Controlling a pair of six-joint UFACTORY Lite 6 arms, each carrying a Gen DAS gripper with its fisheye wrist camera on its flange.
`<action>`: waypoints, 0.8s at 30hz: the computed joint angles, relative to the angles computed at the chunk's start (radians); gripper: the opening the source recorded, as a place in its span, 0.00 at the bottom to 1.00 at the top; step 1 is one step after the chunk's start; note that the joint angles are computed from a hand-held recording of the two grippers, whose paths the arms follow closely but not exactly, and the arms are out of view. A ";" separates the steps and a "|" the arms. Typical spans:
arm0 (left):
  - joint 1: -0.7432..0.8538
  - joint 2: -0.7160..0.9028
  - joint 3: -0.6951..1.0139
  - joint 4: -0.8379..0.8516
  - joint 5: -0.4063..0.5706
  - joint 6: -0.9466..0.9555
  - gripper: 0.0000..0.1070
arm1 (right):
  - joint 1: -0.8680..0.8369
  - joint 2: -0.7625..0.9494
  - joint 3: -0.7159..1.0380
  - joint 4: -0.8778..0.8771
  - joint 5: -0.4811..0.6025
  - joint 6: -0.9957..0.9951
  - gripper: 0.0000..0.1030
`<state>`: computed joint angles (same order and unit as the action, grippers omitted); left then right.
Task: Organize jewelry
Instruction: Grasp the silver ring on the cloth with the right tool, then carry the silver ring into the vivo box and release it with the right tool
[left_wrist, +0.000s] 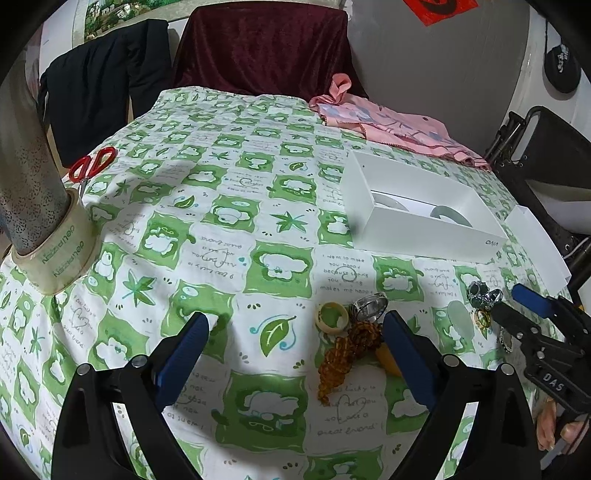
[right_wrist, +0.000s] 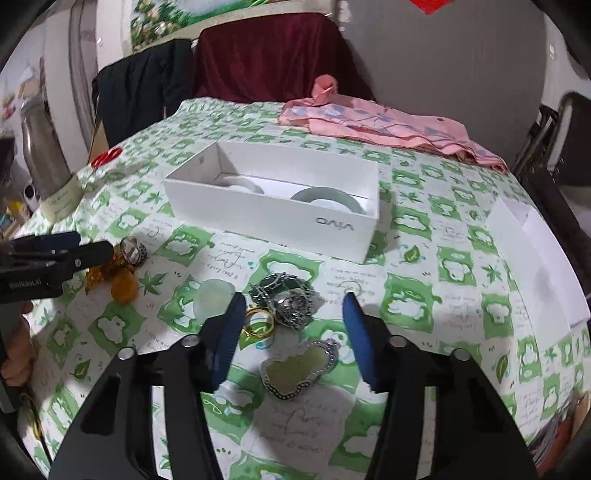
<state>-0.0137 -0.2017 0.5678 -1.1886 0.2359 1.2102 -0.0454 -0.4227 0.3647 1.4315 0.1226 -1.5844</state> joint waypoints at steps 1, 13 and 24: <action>0.002 0.001 0.000 0.000 0.002 0.000 0.87 | 0.012 0.012 0.007 -0.001 -0.011 -0.001 0.45; 0.022 0.023 0.012 -0.024 0.030 0.024 0.87 | -0.095 -0.025 -0.013 0.047 0.086 -0.084 0.22; 0.064 0.044 0.028 -0.035 0.073 0.034 0.87 | -0.507 0.011 0.043 -0.021 0.524 -0.058 0.22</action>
<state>0.0506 -0.1578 0.5961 -1.2237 0.3084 1.2444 -0.5525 -0.4115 0.4081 1.4106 0.6469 -1.6424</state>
